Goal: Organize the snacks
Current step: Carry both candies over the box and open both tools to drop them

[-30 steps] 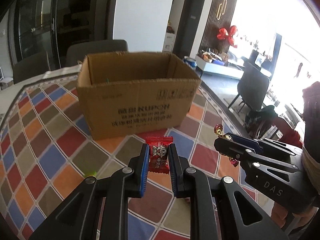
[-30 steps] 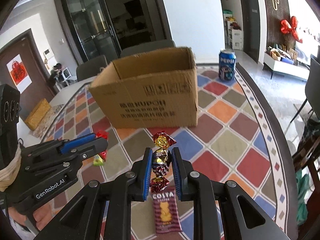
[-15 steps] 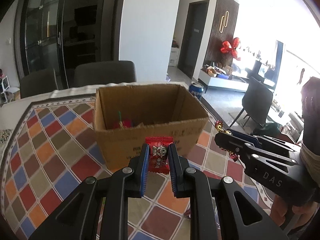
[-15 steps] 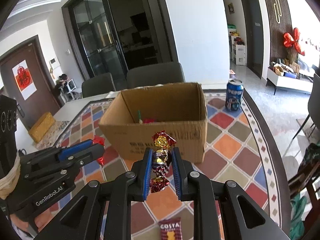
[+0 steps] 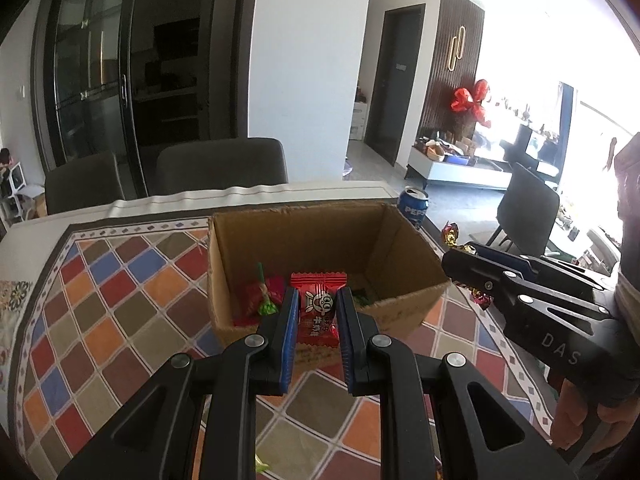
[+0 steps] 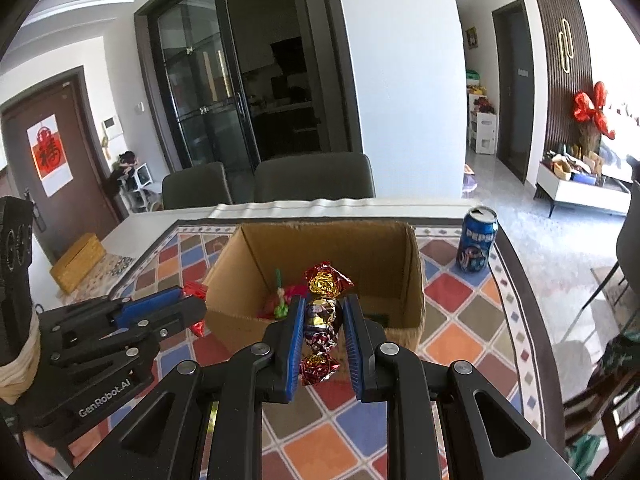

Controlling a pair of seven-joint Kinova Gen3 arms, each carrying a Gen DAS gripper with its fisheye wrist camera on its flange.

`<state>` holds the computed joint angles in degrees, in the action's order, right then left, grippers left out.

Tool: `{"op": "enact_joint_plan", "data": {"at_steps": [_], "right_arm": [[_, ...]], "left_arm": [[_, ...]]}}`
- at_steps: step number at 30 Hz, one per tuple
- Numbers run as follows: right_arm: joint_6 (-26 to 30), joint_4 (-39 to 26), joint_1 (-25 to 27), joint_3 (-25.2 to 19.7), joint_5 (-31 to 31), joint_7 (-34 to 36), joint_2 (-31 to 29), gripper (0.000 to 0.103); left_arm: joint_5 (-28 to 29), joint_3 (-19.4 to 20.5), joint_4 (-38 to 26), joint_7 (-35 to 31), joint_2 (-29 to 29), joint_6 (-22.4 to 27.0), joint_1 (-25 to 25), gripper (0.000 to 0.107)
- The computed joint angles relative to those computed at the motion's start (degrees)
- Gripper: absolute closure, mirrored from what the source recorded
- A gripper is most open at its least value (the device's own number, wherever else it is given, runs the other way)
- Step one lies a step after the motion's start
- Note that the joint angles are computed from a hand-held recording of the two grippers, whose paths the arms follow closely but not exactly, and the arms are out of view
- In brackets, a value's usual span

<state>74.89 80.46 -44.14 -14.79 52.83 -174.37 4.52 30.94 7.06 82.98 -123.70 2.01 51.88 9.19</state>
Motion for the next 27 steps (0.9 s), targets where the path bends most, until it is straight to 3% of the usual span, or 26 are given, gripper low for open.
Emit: {"op": "enact_joint_plan", "data": {"at_steps": [16,17,18,19,22,27], "right_arm": [[-5.0,-3.5,3.6,4.5,-4.1,7.3,3.5,0.082],[-5.2,-3.6,3.8,4.8,-4.5,7.7,3.6,0.082],[-5.1,-4.0,3.9,5.0,-4.6,7.9,3.8,0.082],[-4.9,-4.3,3.7,5.2,-4.3,7.8,4.2,0.081],[-3.4,-5.3,3.5,5.8,-4.9,8.9,4.9,0.058],[-1.1,-4.6,1.7,5.7,-3.4,6.9,5.1,0.057]], "left_arm": [[-8.3,2.1,-8.5,7.0,8.2,0.3,1.6,0.087],[-9.0,2.1,-8.7,7.6,8.4,0.0,1.9,0.084],[-10.1,2.0,-8.9,8.9,8.6,-0.4,2.3,0.072],[-10.7,2.0,-9.0,9.5,8.7,-0.7,2.5,0.067],[-12.5,1.9,-7.6,10.7,7.6,-2.4,2.8,0.064],[-13.5,1.7,-5.1,11.5,5.4,-2.8,2.5,0.061]]}}
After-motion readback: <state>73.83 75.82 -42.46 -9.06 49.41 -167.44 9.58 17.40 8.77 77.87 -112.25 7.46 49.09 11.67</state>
